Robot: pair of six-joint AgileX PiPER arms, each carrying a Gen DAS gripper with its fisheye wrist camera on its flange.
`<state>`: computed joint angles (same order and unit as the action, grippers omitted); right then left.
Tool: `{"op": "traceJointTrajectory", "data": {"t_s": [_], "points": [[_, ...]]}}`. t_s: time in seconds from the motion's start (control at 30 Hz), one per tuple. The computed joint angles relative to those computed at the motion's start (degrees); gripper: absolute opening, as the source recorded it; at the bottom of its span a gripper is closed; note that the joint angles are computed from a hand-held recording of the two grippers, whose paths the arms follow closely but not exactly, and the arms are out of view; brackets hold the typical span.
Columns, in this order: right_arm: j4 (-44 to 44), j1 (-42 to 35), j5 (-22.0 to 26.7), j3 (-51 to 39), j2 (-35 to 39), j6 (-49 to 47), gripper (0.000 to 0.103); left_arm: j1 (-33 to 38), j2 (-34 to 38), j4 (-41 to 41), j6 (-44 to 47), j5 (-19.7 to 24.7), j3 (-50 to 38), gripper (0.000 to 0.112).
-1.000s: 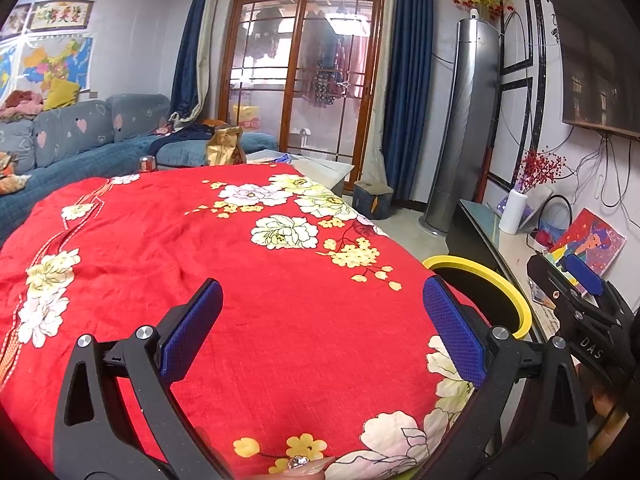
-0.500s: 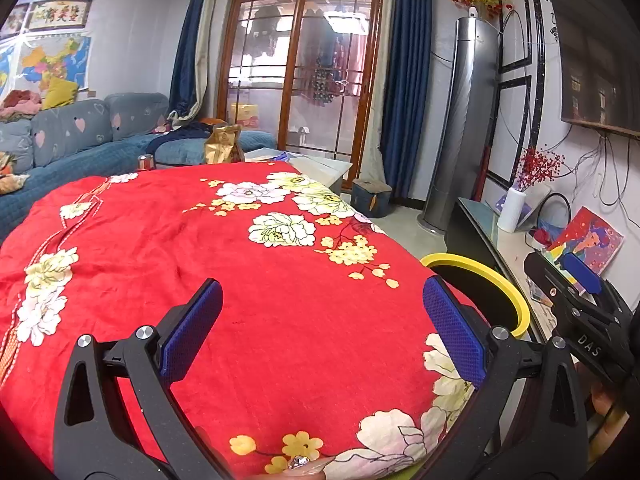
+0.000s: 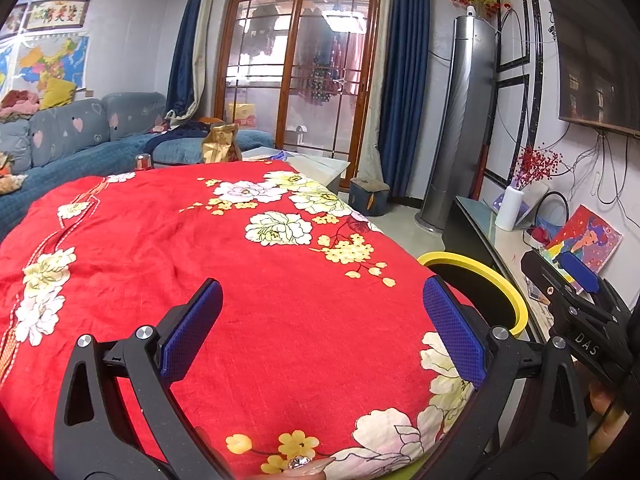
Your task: Collect trash
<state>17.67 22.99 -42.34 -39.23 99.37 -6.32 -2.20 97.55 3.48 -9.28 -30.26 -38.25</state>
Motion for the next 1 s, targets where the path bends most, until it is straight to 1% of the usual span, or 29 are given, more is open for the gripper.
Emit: {"op": "traceJointTrajectory", "data": {"t_s": [0.63,0.77,0.87,0.93,1.0], "points": [[0.2,0.3,0.6,0.1,0.2,0.0,0.096,-0.5,0.3,-1.5,1.0,1.6,-0.8,0.092],[-0.1,0.4,1.5,-0.4,0.4,-0.1,0.096,-0.3,1.1,-1.5,1.0,2.0,-1.2,0.092],[0.0,0.9,3.8,-2.3,0.5,-1.2,0.096,0.5,1.8,0.2,-1.0,3.7,-2.4,0.092],[-1.7,1.3,8.2,-5.6,0.4,0.1,0.096,1.9,2.2,1.6,-2.6,5.2,-3.6,0.092],[-2.0,2.6,13.6,-10.6,1.0,1.5,0.097,5.3,2.2,5.1,-6.3,7.6,-5.2,0.092]]}}
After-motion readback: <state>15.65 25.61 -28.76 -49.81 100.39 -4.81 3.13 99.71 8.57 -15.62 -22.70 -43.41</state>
